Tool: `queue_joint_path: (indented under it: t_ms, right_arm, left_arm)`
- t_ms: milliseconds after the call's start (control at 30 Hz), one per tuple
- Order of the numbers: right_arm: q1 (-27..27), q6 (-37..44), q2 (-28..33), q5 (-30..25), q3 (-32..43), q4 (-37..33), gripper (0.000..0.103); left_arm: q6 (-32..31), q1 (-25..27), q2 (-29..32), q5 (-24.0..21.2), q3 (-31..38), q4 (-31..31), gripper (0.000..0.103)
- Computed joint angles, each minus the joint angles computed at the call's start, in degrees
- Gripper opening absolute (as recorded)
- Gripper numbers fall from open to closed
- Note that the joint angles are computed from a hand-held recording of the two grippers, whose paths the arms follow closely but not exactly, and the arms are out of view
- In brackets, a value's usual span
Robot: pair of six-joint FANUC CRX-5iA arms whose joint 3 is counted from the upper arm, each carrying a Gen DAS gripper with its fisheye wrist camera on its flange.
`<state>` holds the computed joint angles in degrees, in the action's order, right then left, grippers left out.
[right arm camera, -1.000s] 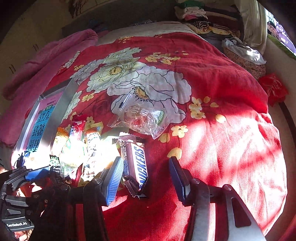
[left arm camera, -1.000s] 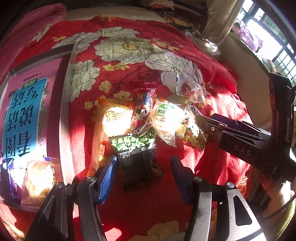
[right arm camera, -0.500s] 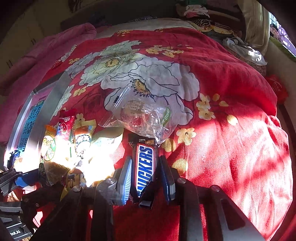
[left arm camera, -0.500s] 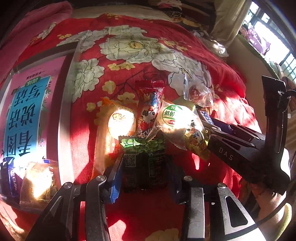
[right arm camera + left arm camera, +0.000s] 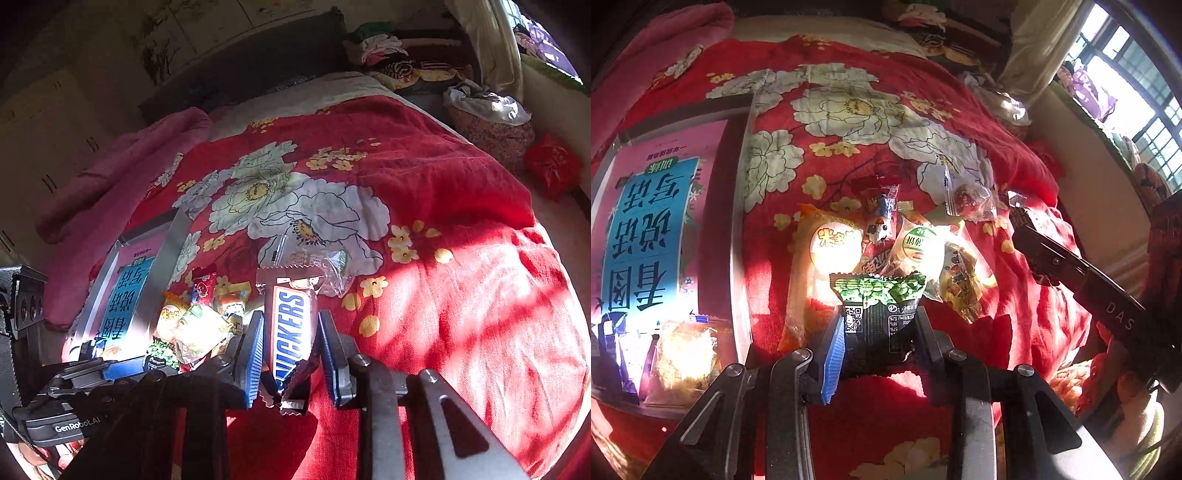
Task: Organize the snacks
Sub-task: 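Grasp the green-and-black packet with the left tool while the right tool grasps the Snickers bar, then carry the green packet and Snickers bar over the tray with both tools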
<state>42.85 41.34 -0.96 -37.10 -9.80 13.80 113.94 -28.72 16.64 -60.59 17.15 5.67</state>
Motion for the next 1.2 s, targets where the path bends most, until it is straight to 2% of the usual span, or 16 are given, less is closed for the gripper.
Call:
queue_joint_path:
  t_ms: [600, 733, 900, 1200]
  right_arm:
    - [3.5, 1.2, -0.2, 6.9, 0.4, 1.0, 0.028]
    - [4.3, 2.8, 0.1, 8.5, 0.9, -0.9, 0.028]
    - [6.3, 4.2, 1.1, 9.2, 1.8, -0.9, 0.028]
    - [9.6, 10.4, 3.5, 8.6, 5.6, -5.3, 0.029]
  left_arm:
    - [0.5, 5.1, -8.4, 3.7, -7.3, 0.9, 0.036]
    - [1.0, 6.9, -10.5, 4.4, -9.2, 0.7, 0.036]
    - [2.4, 8.9, -13.0, 4.9, -10.8, -0.8, 0.036]
    - [2.8, 13.6, -18.0, 5.2, -15.4, -0.8, 0.036]
